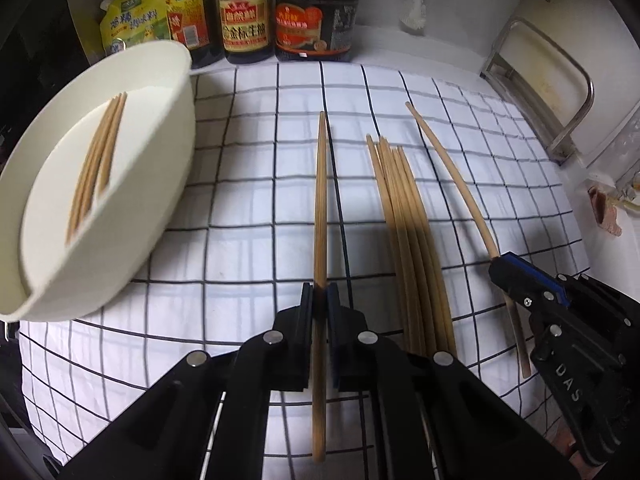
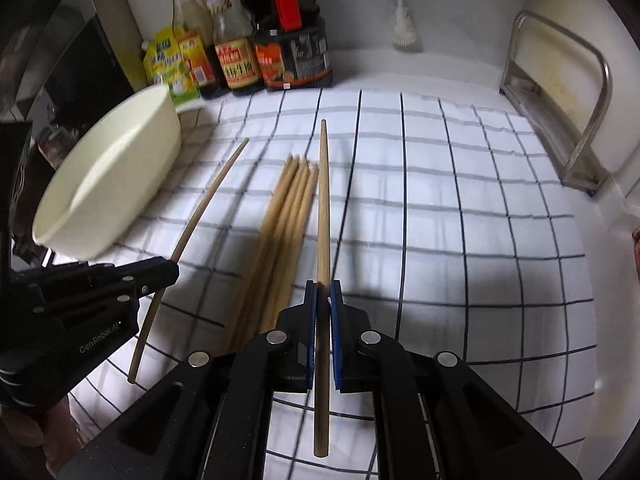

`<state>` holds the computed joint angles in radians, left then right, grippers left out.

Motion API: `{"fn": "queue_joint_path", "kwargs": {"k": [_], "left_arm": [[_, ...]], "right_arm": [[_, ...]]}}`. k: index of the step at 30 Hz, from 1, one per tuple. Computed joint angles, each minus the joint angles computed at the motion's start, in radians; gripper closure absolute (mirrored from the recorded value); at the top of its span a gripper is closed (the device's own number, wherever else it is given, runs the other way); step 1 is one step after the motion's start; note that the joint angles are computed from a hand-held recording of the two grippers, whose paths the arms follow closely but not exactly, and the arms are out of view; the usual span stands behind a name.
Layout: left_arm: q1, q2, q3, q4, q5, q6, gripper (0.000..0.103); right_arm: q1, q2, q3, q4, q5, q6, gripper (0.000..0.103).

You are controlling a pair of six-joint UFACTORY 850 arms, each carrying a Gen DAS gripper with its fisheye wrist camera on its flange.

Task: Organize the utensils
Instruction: 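Carry both chopsticks into the white basin and open both tools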

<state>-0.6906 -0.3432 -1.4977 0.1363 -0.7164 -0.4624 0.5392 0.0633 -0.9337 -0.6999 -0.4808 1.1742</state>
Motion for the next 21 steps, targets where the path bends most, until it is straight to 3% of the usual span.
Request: {"fn": "queue_joint_path", "kwargs": {"k": [8, 17, 21], "left_arm": [[0.078, 0.070, -0.010, 0.001, 0.027, 0.029, 0.096], [0.235, 0.113, -0.012, 0.034, 0.031, 0.052, 0.096], [0.303, 0.100, -0.028, 0.025, 0.024, 0.078, 0.096]], "right_arm": [[0.043, -0.043, -0.133, -0.020, -0.011, 0.009, 0.097], [0.107, -0.286, -0.440, 0.028, 0.014, -0.113, 0.097], [0.130, -0.427, -0.623, 0.139, -0.008, -0.248, 0.097]]}}
